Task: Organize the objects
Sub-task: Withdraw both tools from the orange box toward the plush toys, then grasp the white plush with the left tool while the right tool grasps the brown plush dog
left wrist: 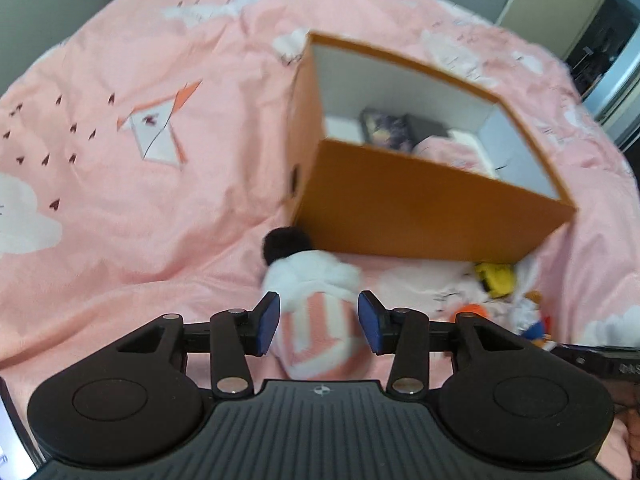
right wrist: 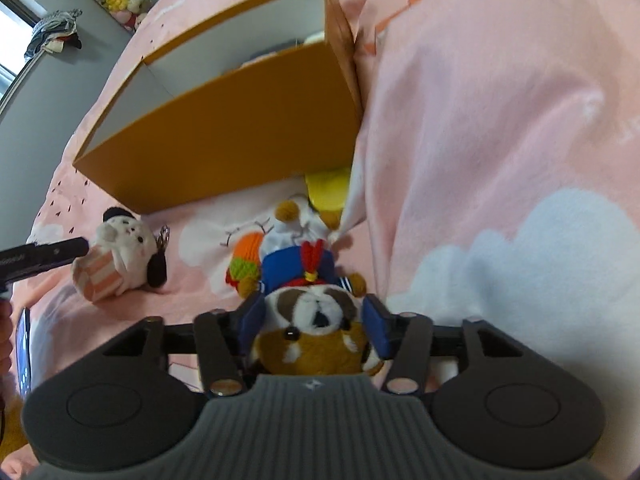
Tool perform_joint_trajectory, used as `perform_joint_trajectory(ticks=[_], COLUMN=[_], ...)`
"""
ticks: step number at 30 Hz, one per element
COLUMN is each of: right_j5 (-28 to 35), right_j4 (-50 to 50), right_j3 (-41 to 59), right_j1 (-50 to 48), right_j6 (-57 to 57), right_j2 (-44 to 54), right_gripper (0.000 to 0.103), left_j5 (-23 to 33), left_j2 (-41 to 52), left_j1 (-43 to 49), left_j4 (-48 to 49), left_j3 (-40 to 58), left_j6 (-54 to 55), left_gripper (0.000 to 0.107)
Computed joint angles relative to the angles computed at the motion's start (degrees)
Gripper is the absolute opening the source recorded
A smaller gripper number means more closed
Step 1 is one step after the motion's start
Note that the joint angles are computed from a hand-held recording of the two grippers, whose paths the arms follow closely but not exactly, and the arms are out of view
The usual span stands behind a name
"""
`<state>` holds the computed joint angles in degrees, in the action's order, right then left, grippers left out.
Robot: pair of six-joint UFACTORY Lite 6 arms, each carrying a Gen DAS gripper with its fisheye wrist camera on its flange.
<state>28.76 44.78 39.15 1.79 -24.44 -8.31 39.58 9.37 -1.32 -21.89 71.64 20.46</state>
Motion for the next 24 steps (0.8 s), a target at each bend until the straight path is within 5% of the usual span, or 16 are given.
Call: perform_joint_trajectory(ticks=[14, 17, 24], right_j5=[3.1, 3.0, 1.9], right_j4=[5.3, 4.2, 1.0], right_j3=[3.0, 2.9, 2.8], right_j1=[-0.8, 0.0, 1.9], right_j6=[-5.9, -4.7, -1.0], right_j2=[7.0, 6.1, 1.8], right_gripper=[0.064, 0.061, 0.054], left_j5=[5.8, -1.2, -9.2], left_j2=[14.3, 10.7, -0.3], left_j1=[2.9, 1.5, 0.2], left_j4=[-3.7, -3.5, -4.6], left_j3=[7.3, 1.7, -10.3], left_j6=[1.6, -8.9, -9.7], left_gripper=[0.072, 0.071, 0.065])
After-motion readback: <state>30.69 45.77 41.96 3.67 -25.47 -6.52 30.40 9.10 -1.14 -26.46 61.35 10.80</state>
